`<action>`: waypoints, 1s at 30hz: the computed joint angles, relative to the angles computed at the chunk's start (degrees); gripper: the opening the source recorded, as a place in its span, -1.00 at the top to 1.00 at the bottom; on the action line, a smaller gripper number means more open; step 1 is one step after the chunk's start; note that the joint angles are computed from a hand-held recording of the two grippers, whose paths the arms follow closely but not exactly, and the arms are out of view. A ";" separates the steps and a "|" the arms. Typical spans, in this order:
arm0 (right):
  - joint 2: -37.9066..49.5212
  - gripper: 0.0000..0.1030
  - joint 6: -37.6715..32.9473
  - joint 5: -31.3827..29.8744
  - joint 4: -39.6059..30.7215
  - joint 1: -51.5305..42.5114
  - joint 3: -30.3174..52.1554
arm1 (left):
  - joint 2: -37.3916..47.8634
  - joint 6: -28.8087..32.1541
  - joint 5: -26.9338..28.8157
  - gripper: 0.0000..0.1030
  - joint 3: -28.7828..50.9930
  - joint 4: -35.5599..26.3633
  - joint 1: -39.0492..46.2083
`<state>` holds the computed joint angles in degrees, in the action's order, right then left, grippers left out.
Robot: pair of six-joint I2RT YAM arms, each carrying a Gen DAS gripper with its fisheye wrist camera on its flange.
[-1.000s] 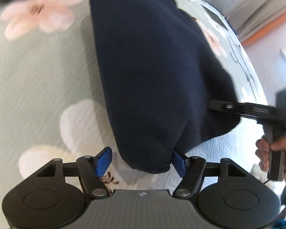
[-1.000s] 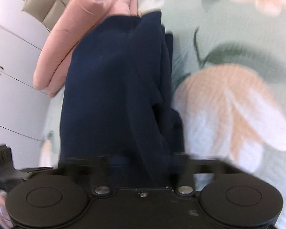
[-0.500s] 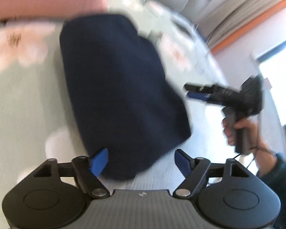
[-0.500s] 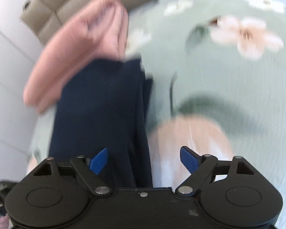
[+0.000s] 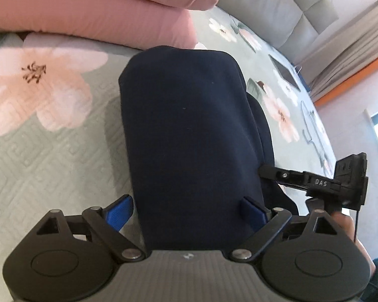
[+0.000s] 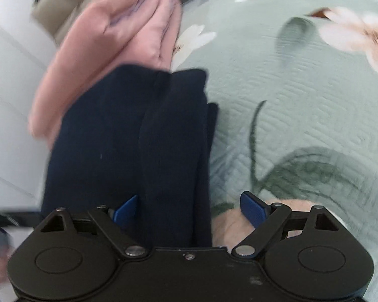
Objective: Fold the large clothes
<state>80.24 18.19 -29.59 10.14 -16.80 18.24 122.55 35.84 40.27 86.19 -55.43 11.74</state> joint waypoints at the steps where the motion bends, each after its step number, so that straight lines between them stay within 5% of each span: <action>1: -1.55 -0.98 -0.87 0.36 -2.36 -0.15 0.62 | 0.65 -0.17 0.49 -0.84 0.64 -0.64 0.18; 4: 1.50 -0.98 -5.95 -9.94 -6.41 -2.90 3.88 | 3.15 -1.59 1.06 -0.86 2.82 -0.63 -0.63; 6: 8.75 -1.00 -8.67 -11.62 -9.28 -1.19 7.90 | 3.64 -2.48 1.30 -0.88 2.95 0.16 -1.42; 11: 20.61 -0.99 2.73 -23.69 11.11 -3.11 5.75 | 6.62 -2.75 2.70 -0.84 4.10 1.14 -1.97; 15: 18.81 -0.39 7.24 -21.45 14.62 -0.15 3.61 | 6.93 -2.63 3.71 -0.57 5.17 -0.16 -1.55; 18: 13.02 -0.09 9.59 -22.23 14.46 -0.62 1.43 | 5.40 -0.69 4.59 -0.53 5.07 -2.06 -1.01; 24: -5.17 -0.08 16.91 -21.19 9.41 3.70 -2.03 | 2.67 3.28 7.56 -0.52 6.61 -9.55 2.07; 30: -26.38 -0.08 26.62 -17.12 -1.88 10.31 -1.74 | 0.47 14.99 9.94 -0.52 15.19 -27.18 8.85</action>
